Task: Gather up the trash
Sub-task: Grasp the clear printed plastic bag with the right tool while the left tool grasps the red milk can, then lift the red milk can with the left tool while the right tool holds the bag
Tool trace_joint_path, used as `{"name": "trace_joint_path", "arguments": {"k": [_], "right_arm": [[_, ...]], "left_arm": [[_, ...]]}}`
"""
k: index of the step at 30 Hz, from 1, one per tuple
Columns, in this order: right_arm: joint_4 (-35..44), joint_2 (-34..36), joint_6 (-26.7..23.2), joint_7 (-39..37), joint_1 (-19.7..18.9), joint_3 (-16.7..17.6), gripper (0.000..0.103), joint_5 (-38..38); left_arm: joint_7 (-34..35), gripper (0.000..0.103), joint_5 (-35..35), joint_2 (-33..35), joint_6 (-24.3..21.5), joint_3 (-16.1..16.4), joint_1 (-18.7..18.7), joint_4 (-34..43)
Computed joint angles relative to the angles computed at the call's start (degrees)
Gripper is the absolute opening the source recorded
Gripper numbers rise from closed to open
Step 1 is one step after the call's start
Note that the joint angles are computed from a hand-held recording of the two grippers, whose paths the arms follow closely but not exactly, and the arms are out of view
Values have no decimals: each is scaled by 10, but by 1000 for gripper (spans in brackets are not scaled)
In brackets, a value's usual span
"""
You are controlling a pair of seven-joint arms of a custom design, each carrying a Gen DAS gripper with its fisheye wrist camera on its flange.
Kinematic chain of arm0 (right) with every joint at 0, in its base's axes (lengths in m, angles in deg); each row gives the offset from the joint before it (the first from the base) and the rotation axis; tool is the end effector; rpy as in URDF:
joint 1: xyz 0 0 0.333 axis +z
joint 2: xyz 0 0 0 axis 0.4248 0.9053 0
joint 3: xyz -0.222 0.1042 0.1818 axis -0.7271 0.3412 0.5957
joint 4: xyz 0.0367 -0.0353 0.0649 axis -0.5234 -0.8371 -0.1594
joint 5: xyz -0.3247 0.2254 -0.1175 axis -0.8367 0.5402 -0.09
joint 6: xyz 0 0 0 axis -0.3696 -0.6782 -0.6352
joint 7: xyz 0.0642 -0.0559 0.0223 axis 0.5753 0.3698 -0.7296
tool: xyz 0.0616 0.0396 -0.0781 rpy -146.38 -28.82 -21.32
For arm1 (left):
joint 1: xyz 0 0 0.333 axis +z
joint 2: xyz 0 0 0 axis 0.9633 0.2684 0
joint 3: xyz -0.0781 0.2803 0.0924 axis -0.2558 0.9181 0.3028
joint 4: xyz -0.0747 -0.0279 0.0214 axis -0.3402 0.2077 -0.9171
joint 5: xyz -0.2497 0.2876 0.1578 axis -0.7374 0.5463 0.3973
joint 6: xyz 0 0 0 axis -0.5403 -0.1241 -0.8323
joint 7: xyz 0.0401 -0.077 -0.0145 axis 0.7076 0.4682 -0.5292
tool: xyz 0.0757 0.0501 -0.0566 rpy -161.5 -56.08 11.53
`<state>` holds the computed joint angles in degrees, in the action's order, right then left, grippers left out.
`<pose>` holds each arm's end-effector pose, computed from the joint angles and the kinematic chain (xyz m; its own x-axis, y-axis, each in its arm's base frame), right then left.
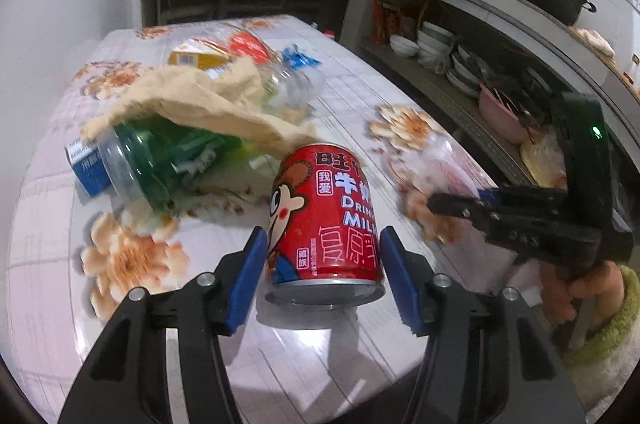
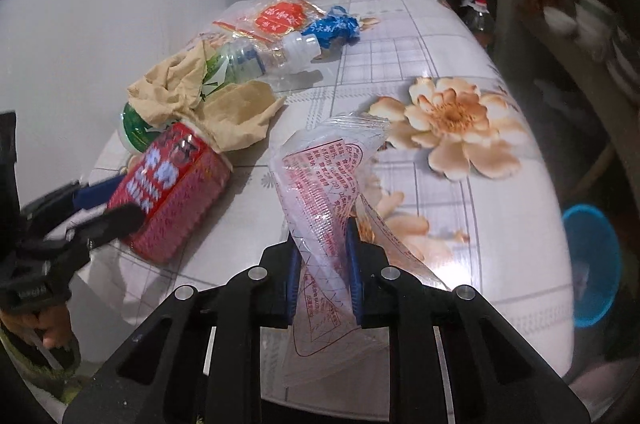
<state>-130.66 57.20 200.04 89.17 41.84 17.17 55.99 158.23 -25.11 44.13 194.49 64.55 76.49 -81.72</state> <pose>0.5846 0.2589 0.6568 0.6588 -0.7205 -0.2164 -0.6758 -0.4404 -0.5910 0.4645 -0.0834 0.7074 0.1521 -0.9665 0.2069 -0.7133 -0.2523 -0.6539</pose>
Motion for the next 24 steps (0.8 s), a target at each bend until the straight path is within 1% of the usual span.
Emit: {"name": "trace_joint_path", "arguments": {"k": [2, 4, 7, 9, 12, 17, 20, 22, 24], "right_arm": [[-14, -11, 5, -2, -1, -1, 19, 0], [-28, -21, 8, -5, -1, -3, 19, 6], [-44, -32, 12, -9, 1, -6, 19, 16], [-48, -34, 15, -11, 2, -7, 19, 18], [-52, -37, 20, -13, 3, -9, 19, 22], [-63, -43, 25, -19, 1, -14, 19, 38], [-65, -45, 26, -21, 0, -16, 19, 43], [-66, -46, 26, -21, -1, -17, 19, 46], [-66, -46, 26, -19, -2, -19, 19, 50]], "left_arm": [[9, 57, -19, -2, -22, 4, -14, 6], [15, 57, -28, 0, -36, 5, -20, 13], [16, 58, -30, 12, -40, 4, -20, 26], [18, 65, -34, 31, -54, 6, -21, 45], [36, 67, -55, 62, -78, 18, -28, 76], [53, 67, -91, 111, -116, 34, -28, 122], [55, 65, -96, 115, -112, 33, -26, 125], [53, 65, -89, 110, -89, 27, -25, 117], [55, 65, -84, 99, -54, 23, -26, 101]]}}
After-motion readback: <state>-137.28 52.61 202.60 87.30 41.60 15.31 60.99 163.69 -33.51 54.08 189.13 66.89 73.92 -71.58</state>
